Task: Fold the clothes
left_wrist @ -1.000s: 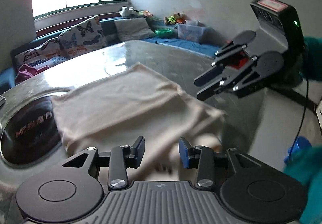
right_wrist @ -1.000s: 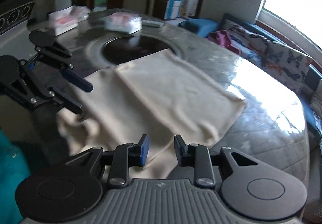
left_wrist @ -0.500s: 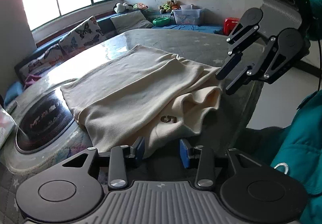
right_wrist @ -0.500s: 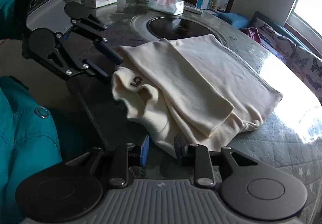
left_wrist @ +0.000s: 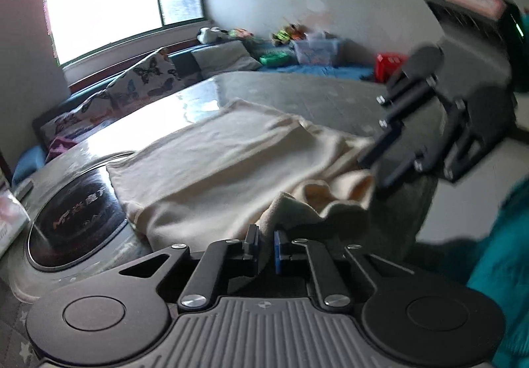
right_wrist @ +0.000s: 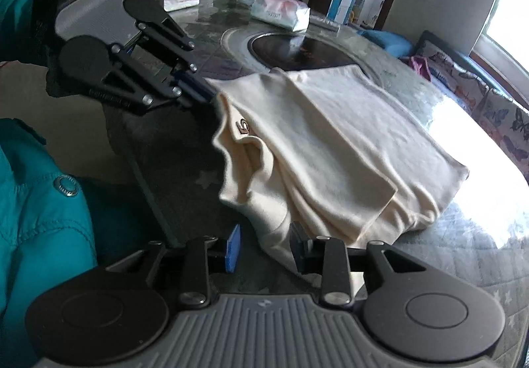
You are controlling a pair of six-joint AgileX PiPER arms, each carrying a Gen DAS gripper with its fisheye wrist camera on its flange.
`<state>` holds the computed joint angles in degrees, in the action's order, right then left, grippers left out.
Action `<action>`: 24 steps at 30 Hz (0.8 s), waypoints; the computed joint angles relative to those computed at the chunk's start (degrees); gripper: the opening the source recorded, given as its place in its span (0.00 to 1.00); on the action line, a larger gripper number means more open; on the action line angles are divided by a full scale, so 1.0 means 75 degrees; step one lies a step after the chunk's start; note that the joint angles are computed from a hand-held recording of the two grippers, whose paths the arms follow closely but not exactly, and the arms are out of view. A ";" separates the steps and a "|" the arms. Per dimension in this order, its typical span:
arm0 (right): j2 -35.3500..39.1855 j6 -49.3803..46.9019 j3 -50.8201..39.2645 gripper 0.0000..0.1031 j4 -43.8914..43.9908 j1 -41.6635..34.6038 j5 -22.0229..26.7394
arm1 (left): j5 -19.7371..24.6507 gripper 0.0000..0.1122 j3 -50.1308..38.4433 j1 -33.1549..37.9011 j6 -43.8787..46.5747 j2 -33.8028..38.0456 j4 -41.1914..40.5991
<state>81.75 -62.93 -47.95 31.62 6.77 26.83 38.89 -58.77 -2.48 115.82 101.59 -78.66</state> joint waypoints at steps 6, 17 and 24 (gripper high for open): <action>0.0128 -0.0640 0.0024 0.41 0.0396 -0.0032 -0.0451 | 0.0458 0.08 -0.1408 0.0021 -0.2530 0.0657 0.1101; 0.0993 -0.0980 -0.0619 0.18 0.1161 -0.0317 -0.0503 | 0.0573 0.13 -0.2353 -0.0097 -0.3858 0.1139 0.2025; 0.1383 -0.0266 -0.1496 0.11 0.1214 -0.0859 0.0648 | -0.0144 0.27 -0.0784 -0.0100 -0.1272 0.0326 0.0803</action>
